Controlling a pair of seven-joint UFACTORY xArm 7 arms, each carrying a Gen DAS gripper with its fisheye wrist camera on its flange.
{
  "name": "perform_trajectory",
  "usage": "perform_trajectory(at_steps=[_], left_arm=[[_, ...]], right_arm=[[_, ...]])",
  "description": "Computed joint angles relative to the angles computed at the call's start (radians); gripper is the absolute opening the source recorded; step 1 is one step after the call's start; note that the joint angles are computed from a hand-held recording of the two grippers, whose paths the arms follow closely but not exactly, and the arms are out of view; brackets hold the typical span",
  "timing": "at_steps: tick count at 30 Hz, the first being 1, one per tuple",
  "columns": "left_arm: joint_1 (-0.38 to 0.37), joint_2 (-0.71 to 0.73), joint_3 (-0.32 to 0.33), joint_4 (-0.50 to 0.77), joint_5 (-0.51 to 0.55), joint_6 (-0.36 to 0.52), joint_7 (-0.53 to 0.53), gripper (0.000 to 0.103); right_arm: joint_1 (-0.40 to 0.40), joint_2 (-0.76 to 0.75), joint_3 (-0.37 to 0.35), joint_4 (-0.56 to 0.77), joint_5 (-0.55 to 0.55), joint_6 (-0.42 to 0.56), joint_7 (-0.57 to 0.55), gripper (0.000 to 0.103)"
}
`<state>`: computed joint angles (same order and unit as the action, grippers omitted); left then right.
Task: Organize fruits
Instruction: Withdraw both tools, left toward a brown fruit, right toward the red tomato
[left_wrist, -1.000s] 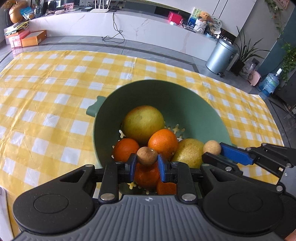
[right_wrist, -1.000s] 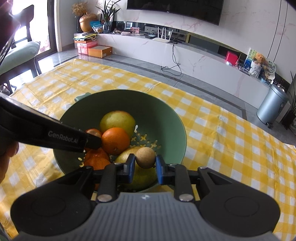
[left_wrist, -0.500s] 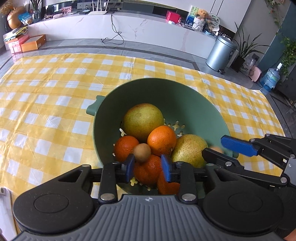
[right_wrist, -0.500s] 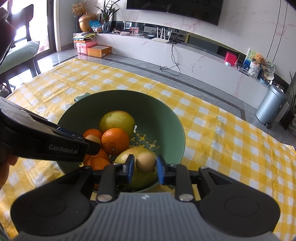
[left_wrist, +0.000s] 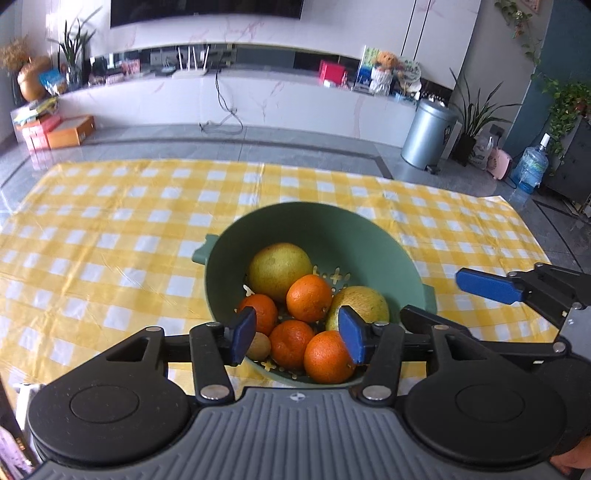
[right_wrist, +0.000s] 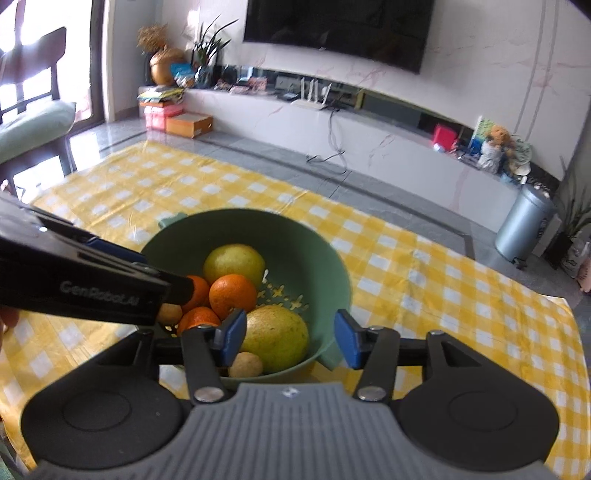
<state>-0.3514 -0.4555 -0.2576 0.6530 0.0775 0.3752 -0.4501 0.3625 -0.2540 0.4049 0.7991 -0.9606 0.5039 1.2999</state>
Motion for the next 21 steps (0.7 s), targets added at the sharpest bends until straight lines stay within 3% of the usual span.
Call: perform_trajectory(at_steps=[7, 21], left_arm=[[0.043, -0.107, -0.066, -0.031, 0.089, 0.047, -0.061, 0.065], [-0.078, -0.221, -0.044, -0.093, 0.029, 0.143, 0.043, 0.065]], right_arm=[[-0.002, -0.146, 0.055, -0.073, 0.039, 0.047, 0.084, 0.063], [0.006, -0.393, 0.159, -0.239, 0.333, 0.097, 0.09, 0.065]])
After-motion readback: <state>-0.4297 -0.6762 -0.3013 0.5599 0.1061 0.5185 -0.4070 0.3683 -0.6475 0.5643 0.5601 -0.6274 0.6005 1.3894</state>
